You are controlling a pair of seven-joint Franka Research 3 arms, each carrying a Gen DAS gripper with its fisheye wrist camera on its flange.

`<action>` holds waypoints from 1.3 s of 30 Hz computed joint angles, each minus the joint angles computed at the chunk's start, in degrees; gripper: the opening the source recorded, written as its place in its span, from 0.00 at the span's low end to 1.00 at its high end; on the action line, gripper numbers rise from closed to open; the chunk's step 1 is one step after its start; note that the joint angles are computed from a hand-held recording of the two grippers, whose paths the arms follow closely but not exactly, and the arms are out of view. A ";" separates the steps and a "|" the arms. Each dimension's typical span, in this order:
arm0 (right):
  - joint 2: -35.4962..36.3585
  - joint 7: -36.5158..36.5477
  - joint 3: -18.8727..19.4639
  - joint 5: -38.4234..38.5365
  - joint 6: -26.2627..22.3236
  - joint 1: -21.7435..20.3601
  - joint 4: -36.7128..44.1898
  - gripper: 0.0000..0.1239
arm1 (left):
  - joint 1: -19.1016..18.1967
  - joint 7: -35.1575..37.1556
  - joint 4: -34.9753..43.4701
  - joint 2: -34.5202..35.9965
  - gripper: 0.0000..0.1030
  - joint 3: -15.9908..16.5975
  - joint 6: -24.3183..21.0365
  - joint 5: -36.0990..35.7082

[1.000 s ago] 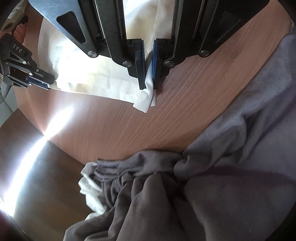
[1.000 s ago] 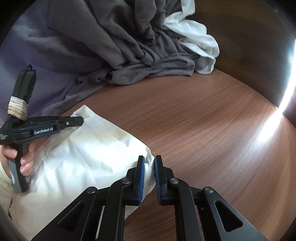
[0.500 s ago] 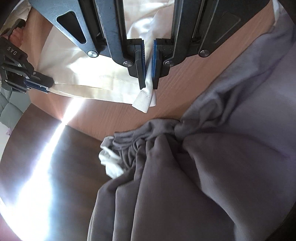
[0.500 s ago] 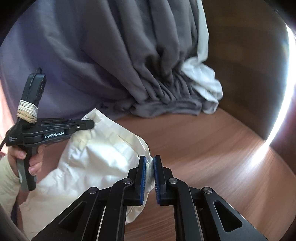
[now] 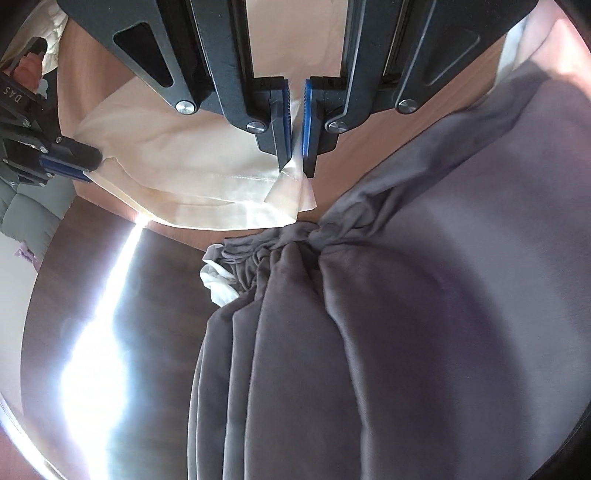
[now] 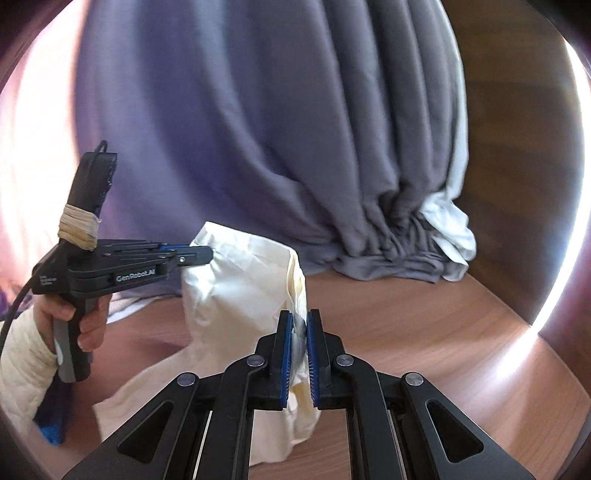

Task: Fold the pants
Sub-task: 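Lift the shorts with the left gripper while the right gripper pinches the other edge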

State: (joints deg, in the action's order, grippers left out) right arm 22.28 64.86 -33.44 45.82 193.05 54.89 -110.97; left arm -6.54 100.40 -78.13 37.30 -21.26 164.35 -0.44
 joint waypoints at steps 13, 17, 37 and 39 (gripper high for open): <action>-7.28 -2.47 4.44 -5.82 -4.22 4.49 -5.69 0.07 | 4.18 -7.53 -31.35 -21.06 0.06 4.13 12.21 3.25; -9.18 -4.25 14.15 -8.64 -7.52 -3.95 -6.29 0.07 | -1.47 -17.15 -37.69 -26.19 0.06 12.30 12.04 11.81; -9.01 -22.55 41.77 -13.55 -41.67 -31.89 -3.28 0.07 | 0.56 -51.26 -55.88 -40.39 0.20 11.39 0.11 37.56; -8.89 -23.35 42.34 -14.21 -44.38 -32.97 -3.04 0.08 | 0.39 -53.38 -57.03 -41.65 0.29 10.75 -1.38 37.75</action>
